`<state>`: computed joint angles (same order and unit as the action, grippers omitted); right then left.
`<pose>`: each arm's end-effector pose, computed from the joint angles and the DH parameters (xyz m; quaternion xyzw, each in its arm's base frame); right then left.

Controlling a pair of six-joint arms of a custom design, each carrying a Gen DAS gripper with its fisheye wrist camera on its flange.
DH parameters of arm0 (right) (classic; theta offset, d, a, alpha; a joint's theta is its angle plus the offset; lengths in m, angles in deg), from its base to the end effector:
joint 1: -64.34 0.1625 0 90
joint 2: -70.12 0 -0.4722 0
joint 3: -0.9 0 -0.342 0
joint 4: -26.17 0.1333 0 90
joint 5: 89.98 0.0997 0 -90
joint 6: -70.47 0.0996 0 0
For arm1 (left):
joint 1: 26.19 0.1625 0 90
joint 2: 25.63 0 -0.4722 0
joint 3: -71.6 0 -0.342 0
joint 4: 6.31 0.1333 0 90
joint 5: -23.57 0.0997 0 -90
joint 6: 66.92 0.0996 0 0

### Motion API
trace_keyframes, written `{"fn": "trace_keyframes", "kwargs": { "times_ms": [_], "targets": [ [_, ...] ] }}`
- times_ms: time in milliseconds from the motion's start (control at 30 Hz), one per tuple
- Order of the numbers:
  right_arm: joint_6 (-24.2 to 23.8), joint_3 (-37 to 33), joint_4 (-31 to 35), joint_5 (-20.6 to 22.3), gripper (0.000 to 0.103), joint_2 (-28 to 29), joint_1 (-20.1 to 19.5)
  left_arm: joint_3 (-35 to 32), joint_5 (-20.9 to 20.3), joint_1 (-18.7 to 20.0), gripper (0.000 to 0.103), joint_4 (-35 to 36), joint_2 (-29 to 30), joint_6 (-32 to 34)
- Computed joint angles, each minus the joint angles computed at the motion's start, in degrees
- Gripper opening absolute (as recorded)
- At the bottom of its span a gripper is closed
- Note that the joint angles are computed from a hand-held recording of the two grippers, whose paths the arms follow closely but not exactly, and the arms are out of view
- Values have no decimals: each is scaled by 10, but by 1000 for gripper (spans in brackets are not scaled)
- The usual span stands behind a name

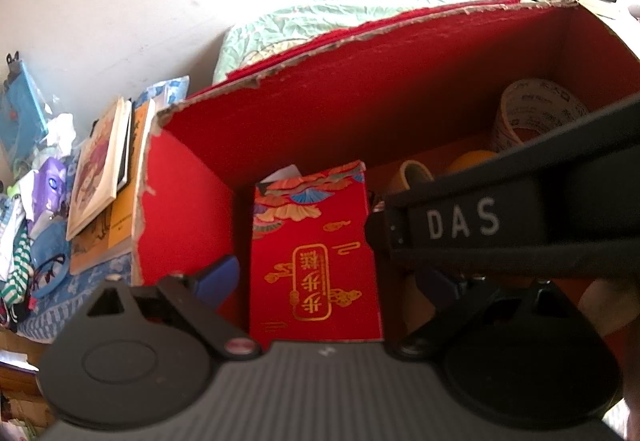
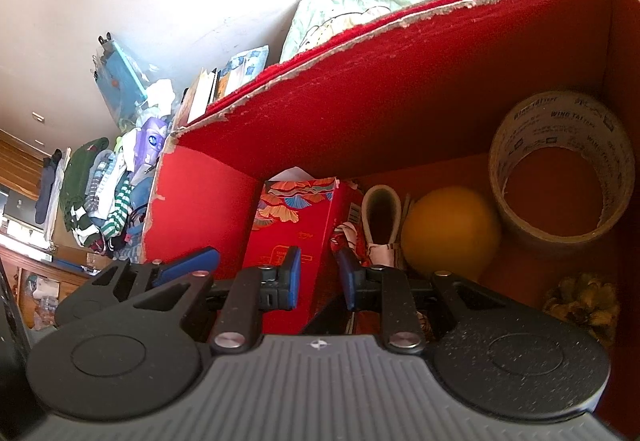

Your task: Organize objects

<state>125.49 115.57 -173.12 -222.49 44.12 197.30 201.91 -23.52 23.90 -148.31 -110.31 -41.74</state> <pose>0.4242 -0.3586 -0.0060 -0.1608 -0.9050 0.3786 0.1082 -0.0960 -0.4283 0.3268 0.4828 0.7943 -0.0981 0.3556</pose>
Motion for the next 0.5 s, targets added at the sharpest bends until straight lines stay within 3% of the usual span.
{"fn": "trace_keyframes", "kwargs": {
  "times_ms": [500],
  "targets": [
    [-4,-6,9,-2,25,3,2,-5,-5,1,94,-24,24,7]
  ]
}}
